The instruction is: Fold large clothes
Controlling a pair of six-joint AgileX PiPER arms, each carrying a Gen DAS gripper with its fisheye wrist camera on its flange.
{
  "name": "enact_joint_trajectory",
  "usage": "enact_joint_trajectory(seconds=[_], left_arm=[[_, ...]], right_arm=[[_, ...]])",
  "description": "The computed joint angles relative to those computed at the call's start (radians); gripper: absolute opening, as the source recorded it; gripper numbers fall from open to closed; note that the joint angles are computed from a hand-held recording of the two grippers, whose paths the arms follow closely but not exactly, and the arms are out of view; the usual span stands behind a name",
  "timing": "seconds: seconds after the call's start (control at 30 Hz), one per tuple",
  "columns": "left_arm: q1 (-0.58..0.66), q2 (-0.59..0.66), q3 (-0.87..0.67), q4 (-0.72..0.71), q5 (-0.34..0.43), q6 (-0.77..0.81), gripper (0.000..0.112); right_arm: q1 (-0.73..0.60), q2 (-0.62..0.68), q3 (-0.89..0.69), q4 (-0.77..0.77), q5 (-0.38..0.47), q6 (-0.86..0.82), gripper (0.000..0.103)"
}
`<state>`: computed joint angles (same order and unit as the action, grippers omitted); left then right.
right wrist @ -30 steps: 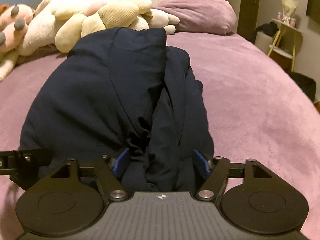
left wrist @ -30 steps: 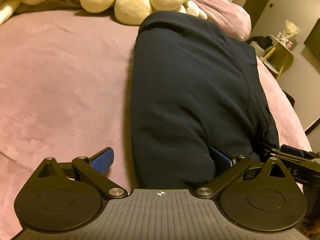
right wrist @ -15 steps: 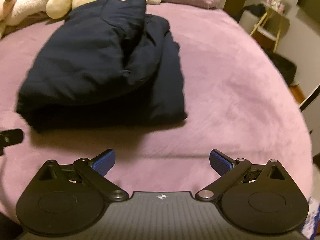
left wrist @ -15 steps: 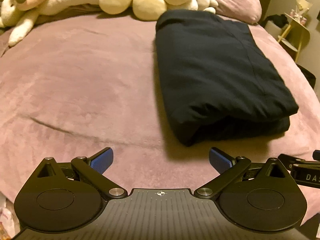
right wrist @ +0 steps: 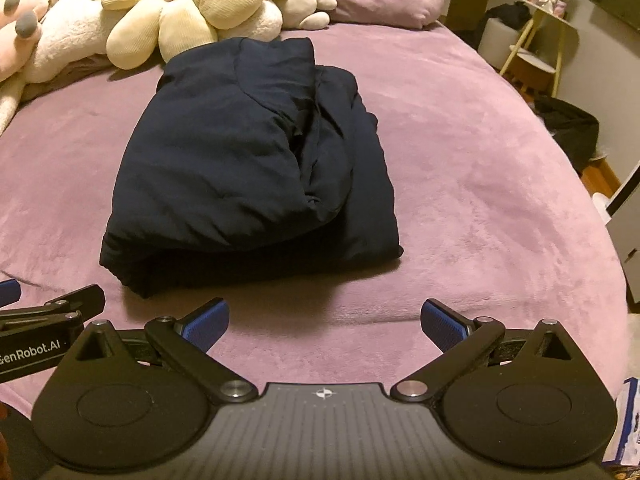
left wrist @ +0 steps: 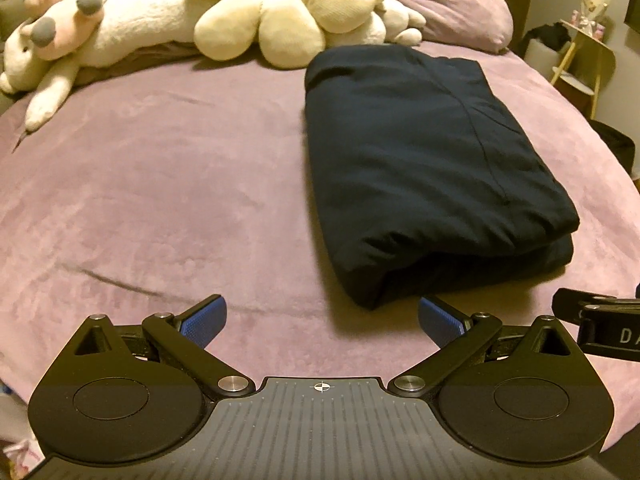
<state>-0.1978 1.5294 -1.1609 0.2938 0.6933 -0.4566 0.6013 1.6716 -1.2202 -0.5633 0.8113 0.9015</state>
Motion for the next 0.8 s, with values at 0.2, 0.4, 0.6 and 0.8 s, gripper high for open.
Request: enact_joint_trajectory(seconds=[0.2, 0.4, 0.6, 0.8], left_arm=[[-0.01, -0.001, 0.0, -0.003, -0.002, 0.007, 0.103], [-0.018, -0.001, 0.002, 0.004, 0.002, -0.003, 0.103], [-0.018, -0.003, -0.001, 0.002, 0.005, -0.007, 0.103], [-0.026, -0.004, 0.006, 0.005, 0.005, -0.005, 0.103]], right_arm=[[-0.001, -0.005, 0.001, 0.01, -0.006, 0.006, 0.102], [0.004, -0.006, 0.0, 0.001, -0.005, 0.016, 0.102], [0.007, -0.008, 0.001, 0.006, -0.003, 0.013, 0.102], [0.01, -0.011, 0.004, 0.001, -0.001, 0.022, 0.102]])
